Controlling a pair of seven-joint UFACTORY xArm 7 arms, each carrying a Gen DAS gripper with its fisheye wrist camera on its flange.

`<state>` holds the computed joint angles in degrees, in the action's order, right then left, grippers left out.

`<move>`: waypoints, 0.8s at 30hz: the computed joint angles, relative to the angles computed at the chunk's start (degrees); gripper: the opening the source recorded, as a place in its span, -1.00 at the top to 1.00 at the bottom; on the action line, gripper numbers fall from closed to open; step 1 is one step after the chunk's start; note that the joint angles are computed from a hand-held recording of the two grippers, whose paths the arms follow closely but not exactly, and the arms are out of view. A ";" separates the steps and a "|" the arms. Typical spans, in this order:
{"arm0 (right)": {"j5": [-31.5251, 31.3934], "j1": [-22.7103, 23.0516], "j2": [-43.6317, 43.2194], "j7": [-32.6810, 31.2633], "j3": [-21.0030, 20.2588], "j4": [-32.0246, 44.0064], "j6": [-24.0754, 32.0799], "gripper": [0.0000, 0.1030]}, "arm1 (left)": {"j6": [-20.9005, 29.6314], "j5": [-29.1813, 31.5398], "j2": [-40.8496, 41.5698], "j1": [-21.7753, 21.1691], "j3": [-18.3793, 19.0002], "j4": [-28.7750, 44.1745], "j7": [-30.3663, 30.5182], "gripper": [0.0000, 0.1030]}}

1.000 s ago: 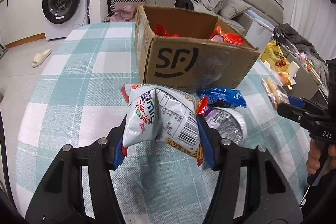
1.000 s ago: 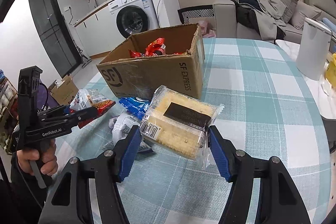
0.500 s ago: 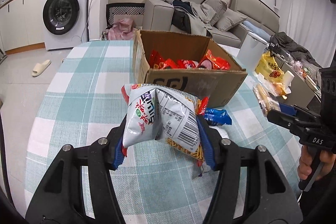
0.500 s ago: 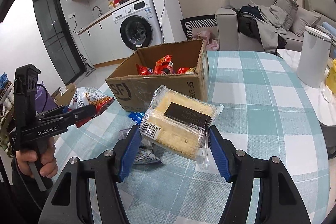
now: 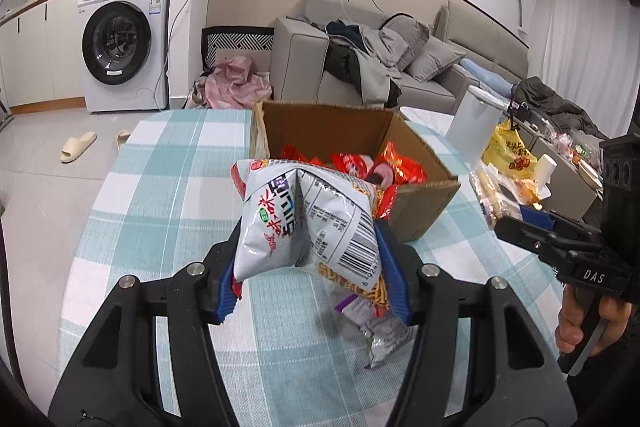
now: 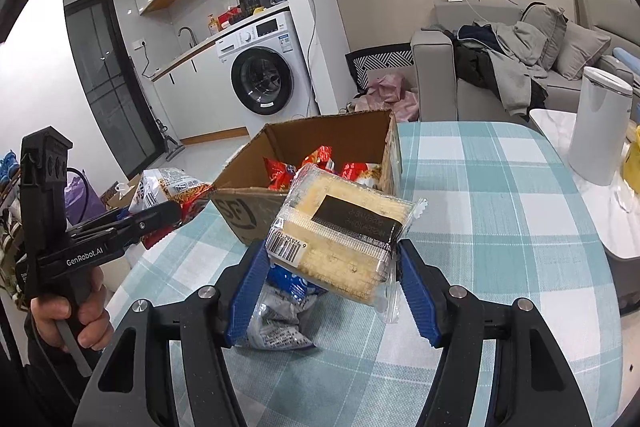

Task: Organize snacks
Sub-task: 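Lift both held packets and carry them over the cardboard box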

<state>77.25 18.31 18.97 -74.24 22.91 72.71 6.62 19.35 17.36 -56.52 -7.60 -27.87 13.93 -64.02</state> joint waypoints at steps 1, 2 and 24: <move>-0.43 0.28 0.14 0.46 -0.13 0.32 -0.32 -0.27 | -0.09 0.16 0.17 0.30 0.13 0.45 0.17 -0.09; -1.23 0.49 0.28 1.24 -0.27 0.65 -0.36 -0.27 | -0.35 0.35 0.47 0.69 0.28 0.85 0.43 -0.09; -26.77 -2.16 5.54 21.53 3.72 7.18 -0.51 -0.27 | -5.14 2.41 9.52 8.92 -0.61 7.15 3.13 -0.09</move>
